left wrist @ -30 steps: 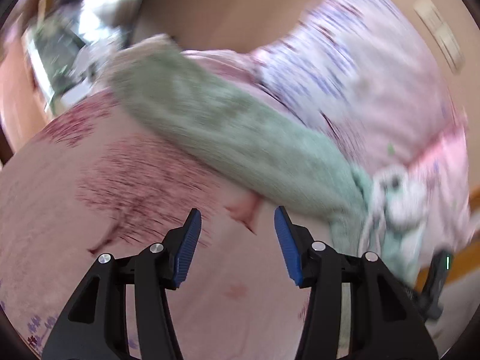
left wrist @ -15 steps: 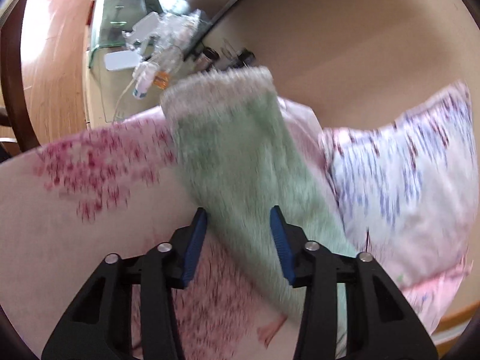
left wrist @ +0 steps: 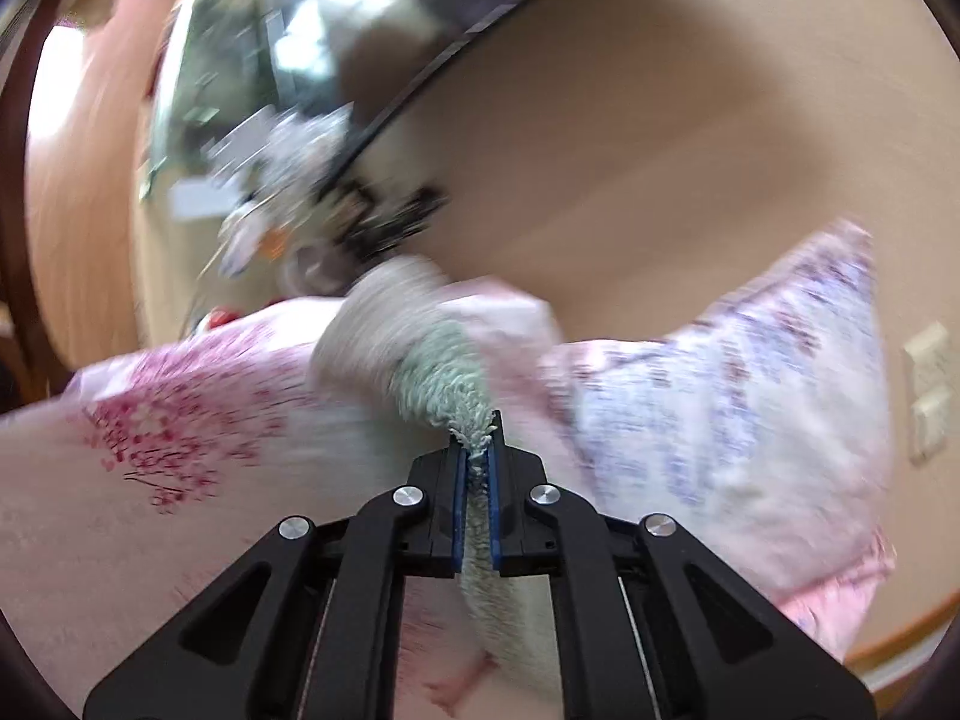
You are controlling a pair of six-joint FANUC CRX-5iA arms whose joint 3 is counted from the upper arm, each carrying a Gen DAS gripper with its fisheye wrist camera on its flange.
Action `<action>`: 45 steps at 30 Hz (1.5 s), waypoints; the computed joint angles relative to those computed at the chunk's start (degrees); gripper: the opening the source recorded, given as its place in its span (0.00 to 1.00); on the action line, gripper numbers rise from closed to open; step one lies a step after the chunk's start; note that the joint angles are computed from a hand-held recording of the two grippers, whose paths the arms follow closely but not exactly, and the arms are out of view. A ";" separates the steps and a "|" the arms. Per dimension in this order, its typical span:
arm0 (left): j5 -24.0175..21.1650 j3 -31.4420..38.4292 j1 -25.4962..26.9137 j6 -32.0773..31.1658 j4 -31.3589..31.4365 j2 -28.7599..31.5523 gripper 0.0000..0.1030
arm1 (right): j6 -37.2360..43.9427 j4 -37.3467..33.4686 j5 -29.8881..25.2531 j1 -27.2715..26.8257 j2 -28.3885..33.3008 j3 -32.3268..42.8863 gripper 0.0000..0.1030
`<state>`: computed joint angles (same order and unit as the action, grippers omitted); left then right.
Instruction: Fold large clothes
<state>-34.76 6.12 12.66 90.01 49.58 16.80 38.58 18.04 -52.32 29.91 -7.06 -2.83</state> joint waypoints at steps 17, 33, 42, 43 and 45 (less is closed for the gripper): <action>-4.17 1.00 -29.24 -39.74 3.34 -5.07 0.04 | -10.09 6.38 1.88 -1.99 -8.06 -9.31 0.60; -13.87 2.56 -37.66 -44.15 -13.41 -1.13 0.72 | 0.15 -10.02 4.41 -10.10 -8.46 -6.81 0.60; -18.29 -2.11 -23.08 -37.82 -7.11 -5.53 0.77 | 13.75 -5.34 3.05 0.37 -3.85 -3.10 0.59; -17.59 -2.43 -21.72 -35.92 -8.88 -6.14 0.77 | 14.63 -1.80 2.01 2.83 -2.69 -2.92 0.60; -17.65 -2.03 -20.00 -33.12 -11.44 -6.35 0.77 | 15.14 4.02 -0.18 6.17 -0.81 -2.88 0.60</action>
<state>-52.40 4.09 -7.33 56.90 38.14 10.46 53.72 22.06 -52.50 36.08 -7.86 -5.71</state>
